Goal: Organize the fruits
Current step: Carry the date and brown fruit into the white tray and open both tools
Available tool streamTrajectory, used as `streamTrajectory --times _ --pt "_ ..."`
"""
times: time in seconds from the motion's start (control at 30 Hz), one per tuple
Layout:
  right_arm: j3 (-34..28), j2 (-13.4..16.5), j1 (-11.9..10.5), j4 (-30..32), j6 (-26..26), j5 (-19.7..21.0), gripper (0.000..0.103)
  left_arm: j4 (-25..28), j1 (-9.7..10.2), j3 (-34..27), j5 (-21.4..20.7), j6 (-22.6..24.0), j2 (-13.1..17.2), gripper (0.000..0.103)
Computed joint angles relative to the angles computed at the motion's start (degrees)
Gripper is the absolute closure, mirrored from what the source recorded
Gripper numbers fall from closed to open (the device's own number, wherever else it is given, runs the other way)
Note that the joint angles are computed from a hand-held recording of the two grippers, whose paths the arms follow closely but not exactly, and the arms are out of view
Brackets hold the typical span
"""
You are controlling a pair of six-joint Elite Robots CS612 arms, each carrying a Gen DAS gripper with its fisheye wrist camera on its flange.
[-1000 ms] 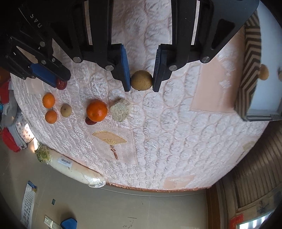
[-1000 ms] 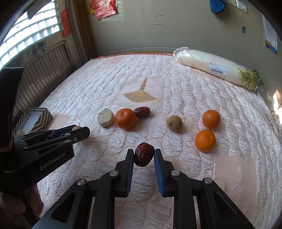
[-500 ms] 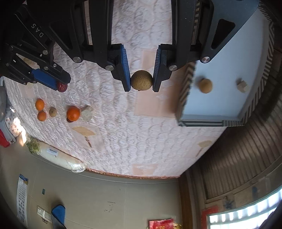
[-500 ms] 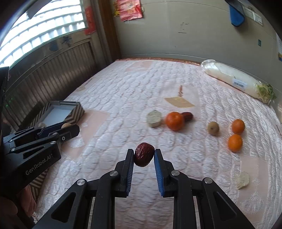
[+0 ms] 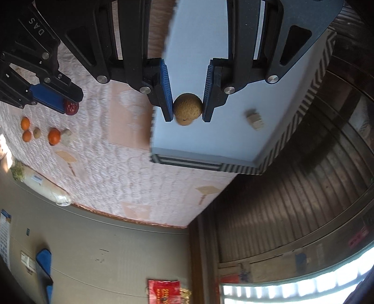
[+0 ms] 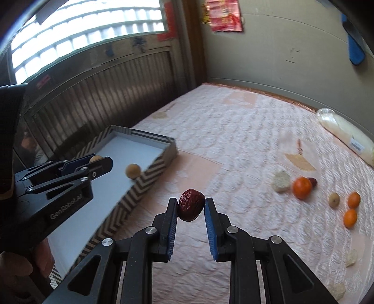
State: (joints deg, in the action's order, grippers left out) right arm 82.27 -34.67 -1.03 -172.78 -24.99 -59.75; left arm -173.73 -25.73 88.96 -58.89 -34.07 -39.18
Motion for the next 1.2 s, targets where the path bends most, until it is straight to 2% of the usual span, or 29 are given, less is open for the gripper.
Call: streamTrajectory --times 0.3,0.63,0.97,1.2 --pt "-0.7 -0.1 2.8 3.0 -4.0 1.6 0.081 1.1 1.71 3.3 1.3 -4.0 -1.5 0.078" --pt "-2.4 0.6 5.3 7.8 -8.1 2.9 0.081 2.8 3.53 4.9 -0.5 -7.0 -2.0 0.078" --pt "-4.8 2.1 7.3 12.6 -11.0 0.9 0.081 4.1 4.54 4.8 -2.5 -8.2 -1.7 0.079" --pt "-5.5 2.6 7.8 14.2 -12.4 0.0 0.081 4.7 4.9 4.4 -3.7 -8.6 -1.4 0.079"
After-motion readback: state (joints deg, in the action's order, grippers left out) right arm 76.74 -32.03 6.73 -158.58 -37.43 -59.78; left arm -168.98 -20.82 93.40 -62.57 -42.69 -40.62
